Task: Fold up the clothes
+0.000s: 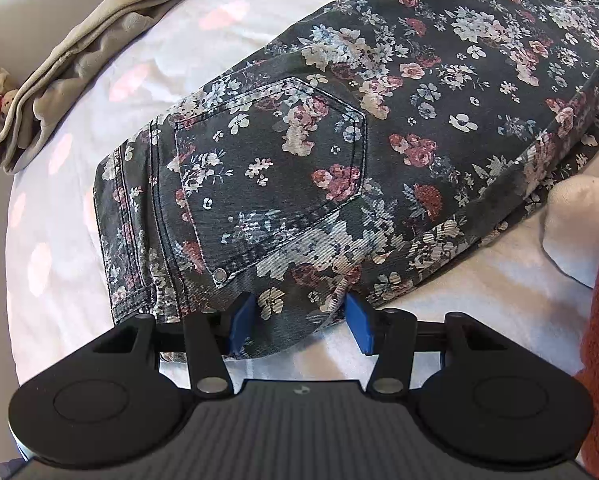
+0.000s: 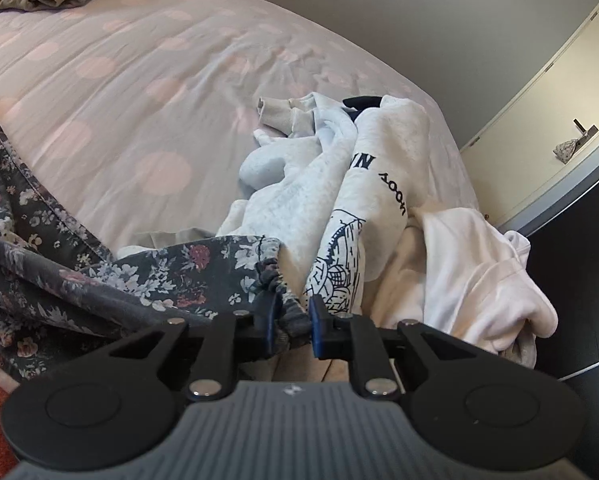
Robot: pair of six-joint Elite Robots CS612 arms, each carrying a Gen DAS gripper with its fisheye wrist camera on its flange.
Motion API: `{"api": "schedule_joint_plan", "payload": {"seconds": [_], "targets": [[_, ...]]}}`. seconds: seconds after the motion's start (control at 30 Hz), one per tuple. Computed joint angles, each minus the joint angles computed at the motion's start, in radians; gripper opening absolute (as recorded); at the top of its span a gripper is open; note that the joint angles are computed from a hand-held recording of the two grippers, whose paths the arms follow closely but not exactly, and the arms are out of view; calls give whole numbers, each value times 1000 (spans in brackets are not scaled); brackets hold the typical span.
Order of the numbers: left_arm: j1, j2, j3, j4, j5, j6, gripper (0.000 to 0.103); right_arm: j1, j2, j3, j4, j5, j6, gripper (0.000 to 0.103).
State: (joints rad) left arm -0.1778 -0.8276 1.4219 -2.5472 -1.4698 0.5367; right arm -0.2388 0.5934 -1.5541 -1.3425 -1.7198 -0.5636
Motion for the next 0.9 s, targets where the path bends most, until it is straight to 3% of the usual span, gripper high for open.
{"api": "schedule_joint_plan", "payload": {"seconds": [0.23,0.4,0.6,0.8,0.9], "targets": [[-9,-4,9,-8,34,-12,49,2,-3,29,3,-55,40,36],[-15,0,4,0,52,-8,49,-12,-6,-4,19,-44,62,68],[-19,4,-4,18,68,-13,49,-55,-25,-48,100,76,201,74],[-25,4,2,8,87,-13,49,-105,-55,-59,109,142,482,74],[-28,4,4,5,96,-13,49,-105,-60,-70,87,136,468,74]]}}
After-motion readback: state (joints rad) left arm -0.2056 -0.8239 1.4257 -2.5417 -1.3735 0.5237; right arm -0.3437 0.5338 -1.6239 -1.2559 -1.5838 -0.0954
